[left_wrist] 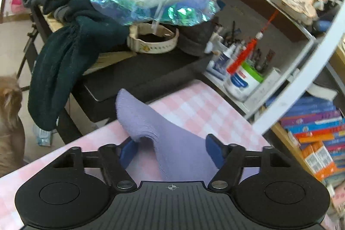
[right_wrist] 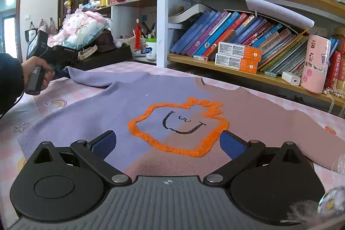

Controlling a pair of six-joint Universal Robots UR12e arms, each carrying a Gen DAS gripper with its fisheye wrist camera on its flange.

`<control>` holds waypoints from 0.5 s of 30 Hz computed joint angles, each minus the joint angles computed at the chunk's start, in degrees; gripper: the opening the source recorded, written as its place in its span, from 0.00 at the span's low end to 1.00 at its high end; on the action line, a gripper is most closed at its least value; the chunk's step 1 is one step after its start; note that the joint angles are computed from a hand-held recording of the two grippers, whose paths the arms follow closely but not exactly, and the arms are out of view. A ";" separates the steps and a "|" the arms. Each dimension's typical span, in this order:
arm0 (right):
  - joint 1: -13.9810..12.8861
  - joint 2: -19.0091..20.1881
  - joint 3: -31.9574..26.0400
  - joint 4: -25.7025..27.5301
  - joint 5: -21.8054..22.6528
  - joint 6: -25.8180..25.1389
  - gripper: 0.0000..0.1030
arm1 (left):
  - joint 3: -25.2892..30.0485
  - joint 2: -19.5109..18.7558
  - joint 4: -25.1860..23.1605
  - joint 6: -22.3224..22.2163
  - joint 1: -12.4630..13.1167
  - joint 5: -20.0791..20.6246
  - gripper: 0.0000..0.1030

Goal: Fold clothes
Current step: 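Grasp the lavender sleeve cuff with the left tool and lift it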

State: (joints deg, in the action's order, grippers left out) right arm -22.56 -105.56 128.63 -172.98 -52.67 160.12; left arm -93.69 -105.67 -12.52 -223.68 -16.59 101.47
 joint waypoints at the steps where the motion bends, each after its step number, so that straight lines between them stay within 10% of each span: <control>1: 0.08 0.02 -0.03 -0.02 -0.21 0.05 1.00 | 0.15 -0.07 -0.54 -1.60 -0.03 1.41 0.49; 6: 0.45 0.10 -0.12 -0.20 -1.71 0.90 1.00 | -0.05 -0.30 -0.19 -8.00 0.28 4.68 0.32; 15: 0.52 0.13 -0.02 -0.80 -2.20 0.97 1.00 | 1.17 -1.46 2.86 -2.54 -2.07 12.15 0.07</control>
State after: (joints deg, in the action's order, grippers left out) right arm -22.04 -105.42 128.61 -173.78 -54.88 161.09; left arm -92.52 -107.13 -9.66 -226.22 -18.66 113.62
